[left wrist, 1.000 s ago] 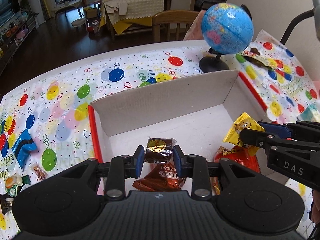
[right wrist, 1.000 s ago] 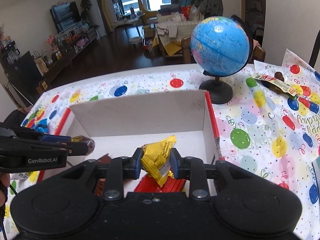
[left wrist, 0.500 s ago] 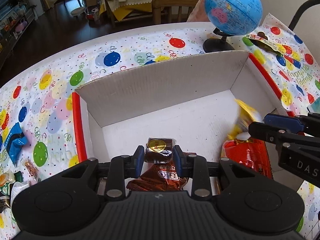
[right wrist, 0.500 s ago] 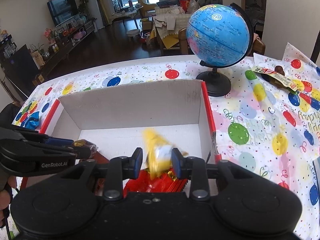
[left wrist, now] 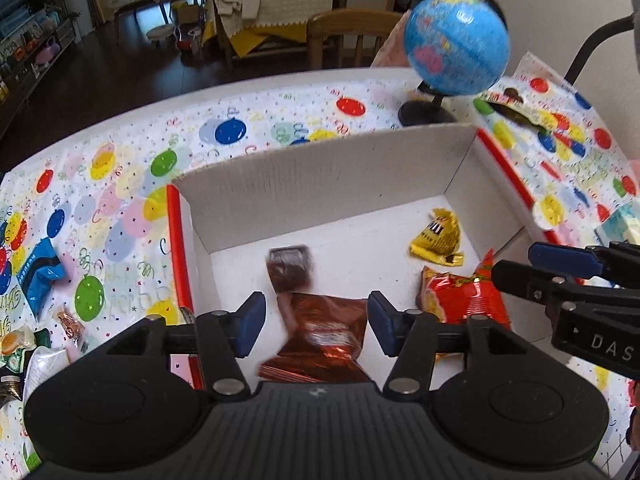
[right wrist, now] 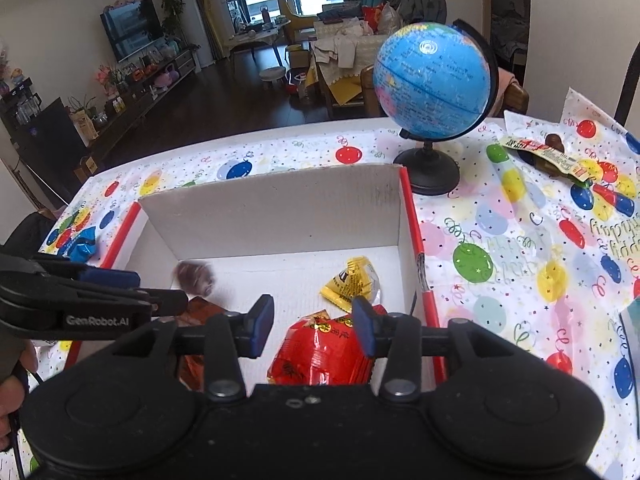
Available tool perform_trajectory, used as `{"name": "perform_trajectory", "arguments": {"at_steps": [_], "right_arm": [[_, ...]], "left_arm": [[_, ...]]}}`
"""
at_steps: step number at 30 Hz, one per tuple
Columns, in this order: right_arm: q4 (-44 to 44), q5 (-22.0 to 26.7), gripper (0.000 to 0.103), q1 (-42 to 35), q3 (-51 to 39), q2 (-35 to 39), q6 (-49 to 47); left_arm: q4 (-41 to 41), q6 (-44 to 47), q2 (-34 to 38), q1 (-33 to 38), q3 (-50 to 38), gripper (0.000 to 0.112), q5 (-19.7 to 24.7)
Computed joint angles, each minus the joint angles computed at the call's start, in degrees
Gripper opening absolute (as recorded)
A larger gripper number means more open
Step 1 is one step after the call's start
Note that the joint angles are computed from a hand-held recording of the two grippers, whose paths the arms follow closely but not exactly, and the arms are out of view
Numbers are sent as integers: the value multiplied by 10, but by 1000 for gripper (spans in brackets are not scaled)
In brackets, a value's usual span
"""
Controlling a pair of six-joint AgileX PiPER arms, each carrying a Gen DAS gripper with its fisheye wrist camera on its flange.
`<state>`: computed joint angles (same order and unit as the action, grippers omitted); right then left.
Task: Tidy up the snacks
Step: 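Carry the chocolate and yellow packet into the red box and release both, then move both tools back over the table toward the white wrapper and wooden stick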
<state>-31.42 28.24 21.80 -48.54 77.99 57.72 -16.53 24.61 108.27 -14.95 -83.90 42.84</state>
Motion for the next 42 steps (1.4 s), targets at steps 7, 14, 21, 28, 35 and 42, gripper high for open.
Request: {"name": "perform_trajectory", "arguments": {"at_steps": [7,14,21,28,35,42], "right_arm": [[-30,27,59,30,10,-43,39],[-74,68,69,85,-3,-68,86],[-122,118,77,155,-22,-79,153],[-174,169,85,238,-52,-64,229],[-224,194,98,309,-83,-28,313],[-276,201,103,362,-124,30,412]], "left_arm": [[-35,31,-48,20,34,58,4],[-77,78,-99,47,67,64,10],[-124,139,-145,88,97,70,14],[-173,214,-168,155,112,72,46],[-217,293,-169,236,106,77,94],[-251,364,-154,320,88,82,134]]}}
